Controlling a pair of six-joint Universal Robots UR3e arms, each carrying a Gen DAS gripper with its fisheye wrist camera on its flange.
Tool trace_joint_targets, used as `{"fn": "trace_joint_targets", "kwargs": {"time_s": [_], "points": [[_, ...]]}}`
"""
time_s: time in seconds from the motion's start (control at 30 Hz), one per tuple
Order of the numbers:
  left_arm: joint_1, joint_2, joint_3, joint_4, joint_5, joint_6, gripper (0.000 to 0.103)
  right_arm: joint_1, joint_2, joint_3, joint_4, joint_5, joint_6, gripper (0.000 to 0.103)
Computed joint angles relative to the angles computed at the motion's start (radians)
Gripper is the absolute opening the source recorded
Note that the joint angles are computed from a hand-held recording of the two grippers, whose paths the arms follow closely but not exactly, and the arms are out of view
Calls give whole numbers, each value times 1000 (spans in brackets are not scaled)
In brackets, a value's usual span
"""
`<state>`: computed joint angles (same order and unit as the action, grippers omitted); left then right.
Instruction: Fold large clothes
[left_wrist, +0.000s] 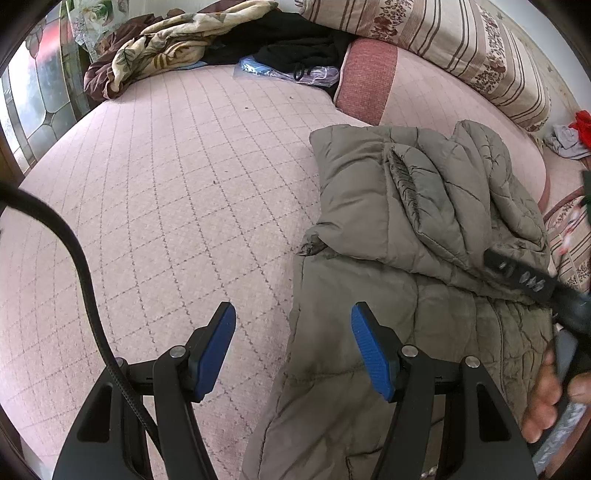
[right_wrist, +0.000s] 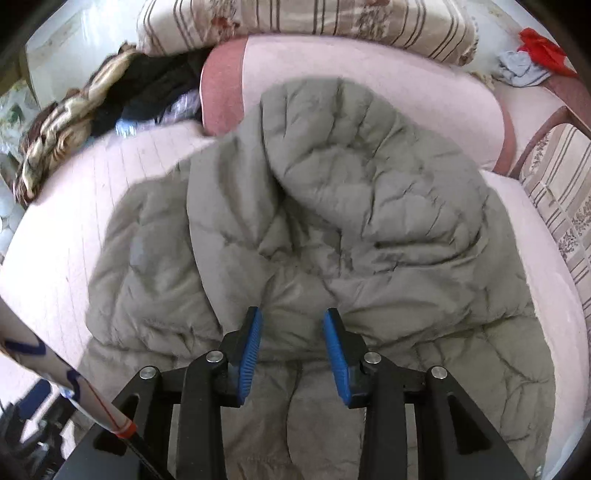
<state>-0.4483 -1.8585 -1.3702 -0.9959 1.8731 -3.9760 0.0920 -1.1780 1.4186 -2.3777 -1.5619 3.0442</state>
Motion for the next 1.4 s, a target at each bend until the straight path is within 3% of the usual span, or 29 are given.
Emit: {"fn": "trace_joint_targets", "kwargs": {"time_s": [0.1, 0.2, 0.43, 0.57, 0.73, 0.97, 1.07, 1.27, 1.4], "points": [[-3, -1, 4, -7, 3, 2, 64, 18, 53, -37, 5, -33, 7, 40], [-8, -4, 12, -19, 17, -2, 64, 3, 8, -26, 28, -2, 15, 41], [-35, -9, 42, -64, 51, -7, 64, -125, -280, 248, 28, 106, -99, 54], [-67, -25, 84, -112, 94, -14, 64, -284, -468, 437, 51, 148, -189, 55], [-124, -71, 173, -192, 168, -32, 64, -602, -722, 630, 169, 244, -369, 55], [-225, -130, 285, -262, 269, -77, 64, -1075, -963, 719, 401, 379, -704, 59], [-279, -161, 348, -298, 327, -110, 64, -1202, -998, 736, 438, 409, -785, 61], [-330, -159, 356, -275, 362, -132, 64, -1330, -990, 750, 472, 434, -840, 61], [-334, -118, 277, -176, 329, -134, 64, -1349, -988, 745, 498, 447, -855, 61]]}}
